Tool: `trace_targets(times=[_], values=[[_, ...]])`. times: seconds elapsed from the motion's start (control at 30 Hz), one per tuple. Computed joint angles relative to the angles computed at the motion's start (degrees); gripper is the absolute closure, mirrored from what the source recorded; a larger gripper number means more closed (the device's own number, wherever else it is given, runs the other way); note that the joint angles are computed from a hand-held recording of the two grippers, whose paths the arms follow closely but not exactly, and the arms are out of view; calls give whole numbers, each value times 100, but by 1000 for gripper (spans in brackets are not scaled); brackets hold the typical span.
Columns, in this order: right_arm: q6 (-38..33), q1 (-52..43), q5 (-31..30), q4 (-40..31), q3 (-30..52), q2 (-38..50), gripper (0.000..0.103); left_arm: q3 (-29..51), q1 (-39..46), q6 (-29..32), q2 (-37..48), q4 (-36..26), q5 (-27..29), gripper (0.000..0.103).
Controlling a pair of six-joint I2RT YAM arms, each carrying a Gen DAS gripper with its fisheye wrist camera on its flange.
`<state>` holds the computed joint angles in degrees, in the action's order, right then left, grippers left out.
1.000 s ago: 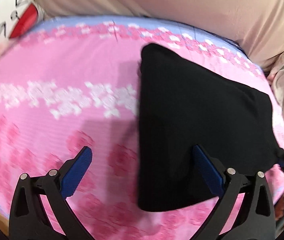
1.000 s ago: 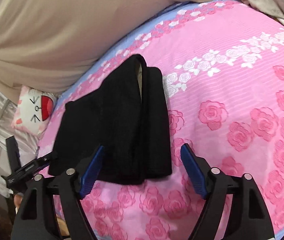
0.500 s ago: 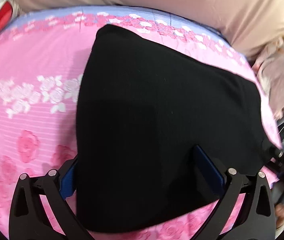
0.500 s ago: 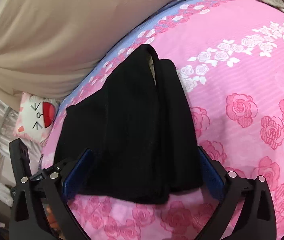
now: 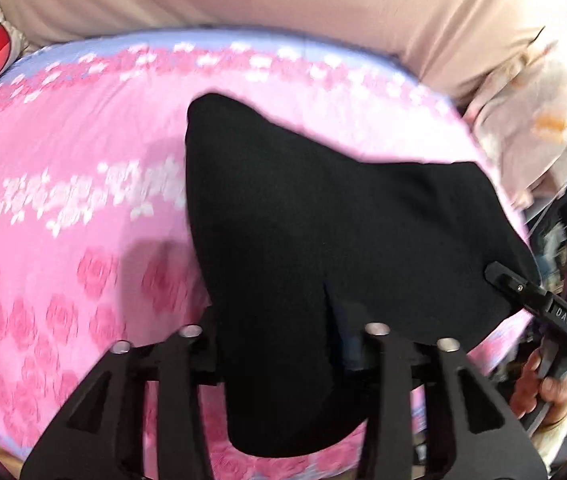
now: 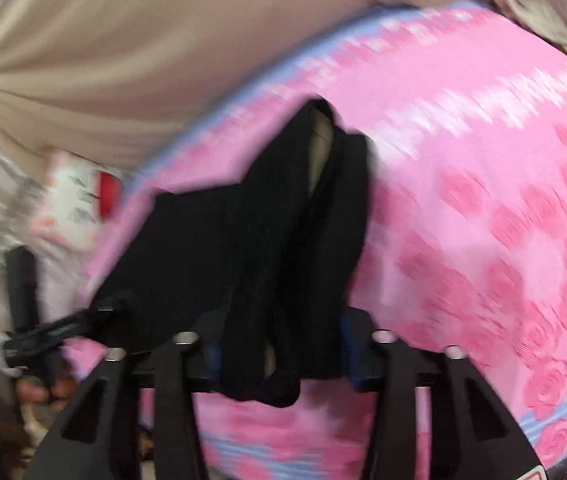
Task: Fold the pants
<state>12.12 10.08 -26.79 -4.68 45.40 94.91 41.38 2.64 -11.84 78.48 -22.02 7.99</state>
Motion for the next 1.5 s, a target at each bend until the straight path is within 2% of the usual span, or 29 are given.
trace_targets(times=[0.03, 0.07, 0.1, 0.17, 0.23, 0.27, 0.3, 0.33, 0.37, 0.4, 0.47, 0.53, 0.57, 0.63, 0.7, 0.73, 0.87, 0.97, 1.03, 1.07, 1.1, 1.17, 1.23, 1.27, 1.3, 1.43, 1.5], values=[[51, -78, 51, -8, -1, 130, 40, -72, -110, -110, 107, 106, -220, 46], [306, -333, -386, 141, -138, 70, 40, -159, -141, -242, 109, 156, -382, 33], [499, -455, -463, 196, -227, -117, 40, -220, -167, -381, 22, 173, -482, 32], [576, -514, -20, 392, -470, -938, 39, -287, -263, -480, -472, 29, -903, 32], [243, -280, 421, 245, -315, -1351, 40, -322, -550, -591, -1088, -2, -1662, 16], [90, -71, 493, 173, -99, -1387, 43, -336, -674, -596, -1292, 53, -1961, 6], [58, 104, 471, 123, 98, -1289, 48, -306, -794, -539, -1353, 165, -2261, 6], [-34, 278, 407, 26, 334, -1097, 60, -210, -1092, -494, -1246, 247, -2765, 6], [-161, 494, 377, -109, 647, -820, 68, -49, -1245, -395, -1003, 306, -3001, 6], [-293, 816, 466, -169, 971, -449, 70, 49, -1450, -352, -789, 347, -3165, 6], [-580, 1148, 692, -342, 1545, 286, 77, 306, -1640, -255, -180, 519, -3218, 6], [-734, 1255, 1220, -565, 2309, 1246, 81, 472, -1797, -235, 353, 631, -3270, 6], [-690, 1220, 1430, -623, 2577, 1617, 96, 507, -1813, -247, 531, 644, -3275, 6], [-288, 771, 753, -420, 2775, 2050, 103, 518, -1806, -301, 786, 659, -3183, 6], [59, 506, 223, -543, 2833, 2049, 103, 535, -1799, -399, 987, 629, -3090, 6], [70, 501, 255, -536, 2741, 1921, 103, 562, -1829, -462, 1093, 653, -3109, 6], [64, 624, 459, -197, 1927, 1036, 92, 577, -1862, -465, 1182, 695, -3194, 5], [-15, 638, 733, -48, 1530, 685, 92, 602, -1810, -452, 1244, 719, -3127, 5], [-107, 727, 1260, -97, 1438, 640, 92, 607, -1812, -441, 1293, 753, -3142, 5], [-143, 731, 1452, -68, 1352, 647, 96, 616, -1819, -441, 1313, 761, -3153, 5], [-174, 671, 1488, -40, 1292, 727, 97, 615, -1819, -436, 1331, 782, -3158, 5], [-6, 448, 1067, 155, 1206, 840, 98, 604, -1826, -427, 1347, 819, -3167, 5], [81, 396, 946, -45, 1331, 769, 98, 596, -1838, -418, 1368, 848, -3208, 5], [40, 464, 1043, -53, 1366, 694, 92, 603, -1840, -415, 1377, 843, -3221, 5], [-39, 566, 1145, -87, 1450, 615, 89, 600, -1838, -409, 1379, 847, -3226, 5], [-168, 793, 1208, -225, 1938, 922, 89, 570, -1812, -398, 1369, 888, -3194, 5], [-248, 825, 1420, -237, 2215, 1293, 95, 574, -1818, -405, 1370, 877, -3192, 5]])
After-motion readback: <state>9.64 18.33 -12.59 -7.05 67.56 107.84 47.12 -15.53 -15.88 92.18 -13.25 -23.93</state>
